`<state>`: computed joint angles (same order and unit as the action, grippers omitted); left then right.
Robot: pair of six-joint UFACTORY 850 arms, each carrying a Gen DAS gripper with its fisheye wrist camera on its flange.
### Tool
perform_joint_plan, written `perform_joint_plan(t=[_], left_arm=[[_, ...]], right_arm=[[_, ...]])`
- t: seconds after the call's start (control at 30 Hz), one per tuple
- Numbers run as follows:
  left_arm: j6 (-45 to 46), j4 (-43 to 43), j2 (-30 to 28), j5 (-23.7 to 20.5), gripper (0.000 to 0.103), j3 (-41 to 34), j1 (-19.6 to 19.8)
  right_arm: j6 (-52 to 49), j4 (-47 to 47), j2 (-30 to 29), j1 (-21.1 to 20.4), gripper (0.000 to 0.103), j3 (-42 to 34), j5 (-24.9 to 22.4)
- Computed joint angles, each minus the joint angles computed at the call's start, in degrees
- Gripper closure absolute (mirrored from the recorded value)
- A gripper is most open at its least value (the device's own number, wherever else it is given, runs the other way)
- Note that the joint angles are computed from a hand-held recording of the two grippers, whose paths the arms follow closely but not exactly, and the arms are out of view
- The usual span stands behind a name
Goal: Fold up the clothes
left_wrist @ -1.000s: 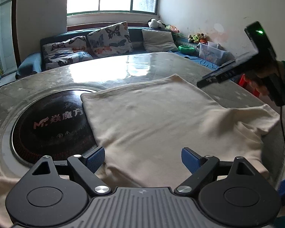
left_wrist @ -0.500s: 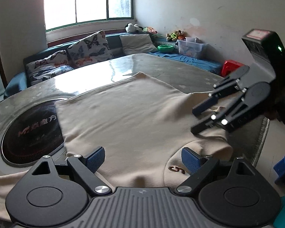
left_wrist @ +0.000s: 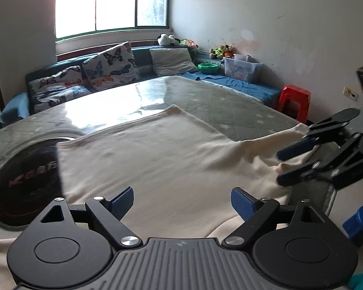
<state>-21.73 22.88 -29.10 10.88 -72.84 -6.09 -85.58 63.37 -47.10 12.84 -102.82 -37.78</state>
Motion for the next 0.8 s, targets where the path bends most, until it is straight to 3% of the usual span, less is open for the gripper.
perform_joint_plan(t=[0.2,0.47,0.6,0.8], left_arm=[[-20.9,21.9,-3.1,0.3,0.027,-4.1,-1.4],[-35.7,38.4,-5.8,0.7,0.037,-7.4,-3.1],[-37.9,42.2,-6.2,1.1,0.037,-7.7,-3.5],[-42.2,47.4,-6.8,0.6,0.037,-8.3,-3.7]], right_arm=[[2.3,5.5,3.2,-3.6,0.054,5.2,9.8],[13.6,6.0,2.3,-6.8,0.058,6.8,27.5],[25.5,-2.4,0.7,-7.5,0.066,5.3,28.5],[24.3,-3.1,-0.3,-7.0,0.096,4.2,28.9]])
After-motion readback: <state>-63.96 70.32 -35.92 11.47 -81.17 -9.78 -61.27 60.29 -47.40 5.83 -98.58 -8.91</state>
